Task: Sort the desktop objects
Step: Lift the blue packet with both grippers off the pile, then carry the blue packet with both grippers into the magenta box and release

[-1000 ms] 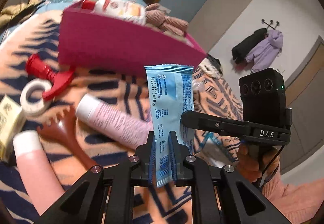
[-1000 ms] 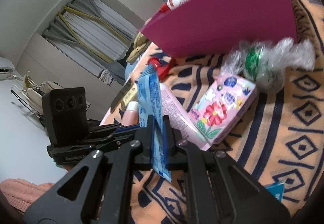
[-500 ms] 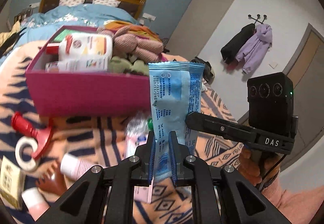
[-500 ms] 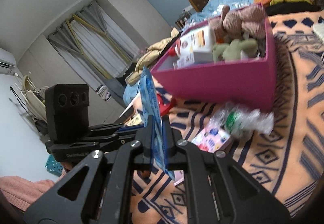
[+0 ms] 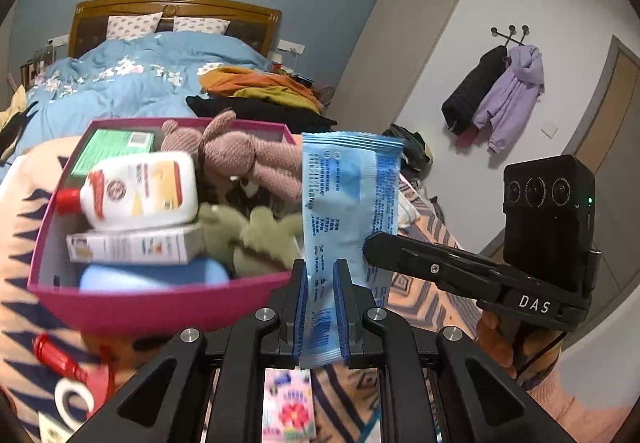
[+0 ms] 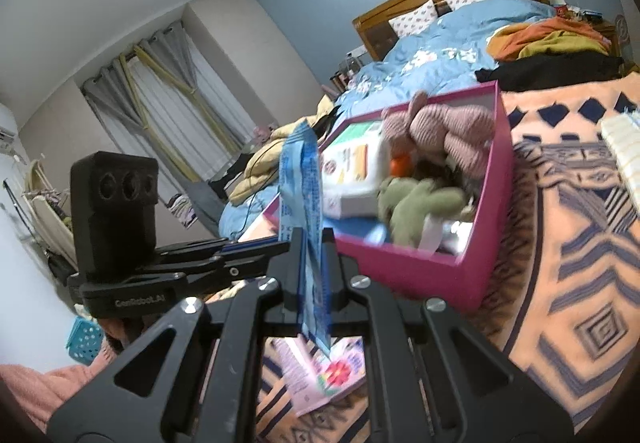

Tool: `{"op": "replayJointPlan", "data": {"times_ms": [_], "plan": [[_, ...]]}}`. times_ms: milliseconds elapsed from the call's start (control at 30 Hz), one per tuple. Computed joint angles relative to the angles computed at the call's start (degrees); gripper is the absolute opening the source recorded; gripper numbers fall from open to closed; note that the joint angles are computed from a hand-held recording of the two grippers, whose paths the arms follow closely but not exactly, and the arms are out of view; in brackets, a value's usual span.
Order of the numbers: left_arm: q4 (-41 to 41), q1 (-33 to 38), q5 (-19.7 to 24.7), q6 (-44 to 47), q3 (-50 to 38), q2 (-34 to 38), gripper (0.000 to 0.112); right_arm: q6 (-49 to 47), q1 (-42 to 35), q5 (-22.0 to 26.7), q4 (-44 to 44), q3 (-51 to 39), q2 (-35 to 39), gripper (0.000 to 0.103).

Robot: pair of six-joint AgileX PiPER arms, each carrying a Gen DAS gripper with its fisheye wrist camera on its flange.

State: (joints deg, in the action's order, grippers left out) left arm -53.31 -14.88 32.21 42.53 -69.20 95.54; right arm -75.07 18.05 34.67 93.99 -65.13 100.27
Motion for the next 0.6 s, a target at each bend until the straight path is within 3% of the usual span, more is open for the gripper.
{"op": "replayJointPlan", "data": {"times_ms": [367, 600], "plan": [[8.0, -0.1, 2.0, -12.3, -15.7, 11.2, 0.012, 10.8, -2.3, -1.8, -10.3, -14.5, 8.5, 0.009], [13.8, -0.4, 0.8, -19.7, -22.6, 16.5, 0.012, 18.6, -2.2, -3.7, -18.5, -24.1, 14.7, 0.009]]}}
